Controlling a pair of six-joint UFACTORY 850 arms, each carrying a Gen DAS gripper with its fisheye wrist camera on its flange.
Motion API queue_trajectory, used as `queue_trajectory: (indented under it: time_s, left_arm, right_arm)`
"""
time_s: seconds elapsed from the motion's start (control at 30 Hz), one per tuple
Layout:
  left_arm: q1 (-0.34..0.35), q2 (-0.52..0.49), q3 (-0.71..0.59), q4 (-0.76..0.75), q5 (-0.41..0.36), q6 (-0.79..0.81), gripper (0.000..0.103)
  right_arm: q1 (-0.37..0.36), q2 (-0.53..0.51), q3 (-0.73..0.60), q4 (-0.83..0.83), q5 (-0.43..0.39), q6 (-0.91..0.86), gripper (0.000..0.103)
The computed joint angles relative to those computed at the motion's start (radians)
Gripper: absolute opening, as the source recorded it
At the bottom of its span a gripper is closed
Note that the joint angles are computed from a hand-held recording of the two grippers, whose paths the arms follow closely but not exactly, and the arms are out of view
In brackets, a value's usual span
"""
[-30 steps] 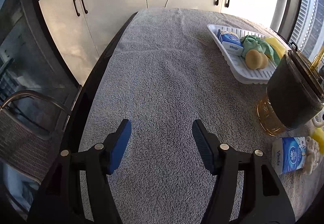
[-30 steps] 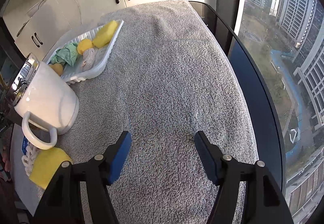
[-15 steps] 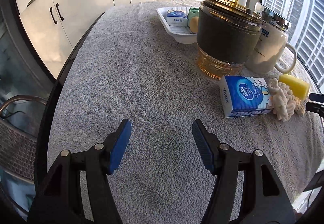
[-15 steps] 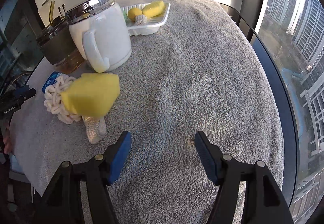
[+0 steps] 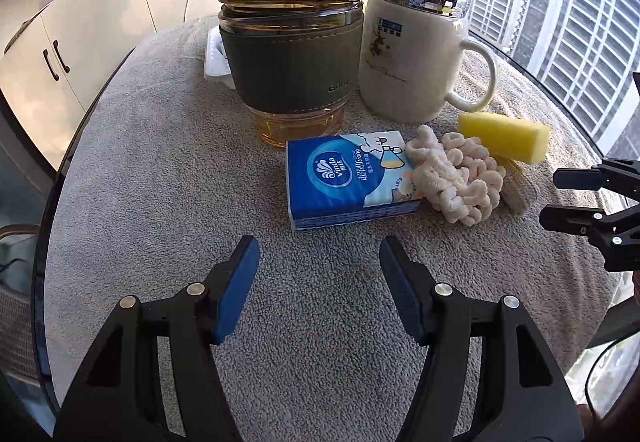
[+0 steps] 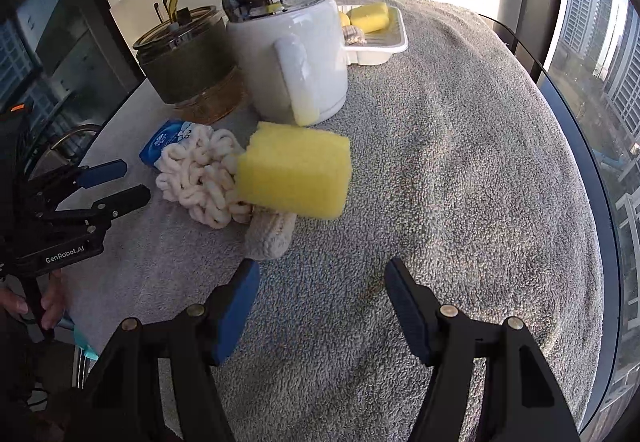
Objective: Organize soft objects
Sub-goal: 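Move both open tools back toward the remaining items, then grasp the Vinda tissue pack with the left tool while the right tool grasps the grey knitted sock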
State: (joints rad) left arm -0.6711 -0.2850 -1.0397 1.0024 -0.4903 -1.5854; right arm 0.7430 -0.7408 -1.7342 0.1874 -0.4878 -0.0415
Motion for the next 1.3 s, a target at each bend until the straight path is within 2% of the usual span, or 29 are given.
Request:
queue_trajectory:
  time_s: [0.13, 0.27, 0.43, 0.53, 0.7, 0.8, 0.87, 1.07, 1.3]
  left_arm:
    - [0.004, -0.018, -0.025, -0.011, 0.039, 0.014, 0.061]
    - [0.010, -0.051, -0.062, -0.034, 0.043, 0.041, 0.061]
    - [0.025, -0.067, -0.088, -0.076, 0.107, 0.062, 0.061]
    - [0.020, -0.084, -0.107, -0.075, 0.090, 0.057, 0.061]
    - [0.004, -0.103, -0.123, -0.037, -0.022, -0.032, 0.061]
    - [0.020, -0.084, -0.096, -0.010, 0.024, -0.097, 0.062]
    - [0.027, -0.076, -0.085, 0.023, 0.051, -0.167, 0.066]
    - [0.023, -0.099, -0.109, 0.063, -0.013, -0.228, 0.069]
    - [0.064, -0.111, -0.119, -0.021, 0.007, -0.166, 0.078]
  right_arm:
    - [0.008, 0.007, 0.012, 0.028, 0.006, -0.022, 0.068]
    - [0.016, 0.004, 0.010, 0.034, 0.013, -0.028, 0.068]
    - [0.019, -0.003, 0.002, 0.046, 0.009, -0.030, 0.068]
    - [0.022, 0.001, 0.010, 0.056, 0.015, -0.032, 0.068]
    - [0.027, -0.009, 0.000, 0.035, 0.021, 0.002, 0.068]
    - [0.028, -0.008, 0.003, 0.058, 0.025, -0.013, 0.068]
    - [0.029, -0.006, 0.005, 0.063, 0.029, -0.020, 0.068]
    - [0.035, -0.014, -0.004, 0.063, 0.028, -0.018, 0.068]
    - [0.034, -0.014, -0.005, 0.096, 0.031, -0.038, 0.068]
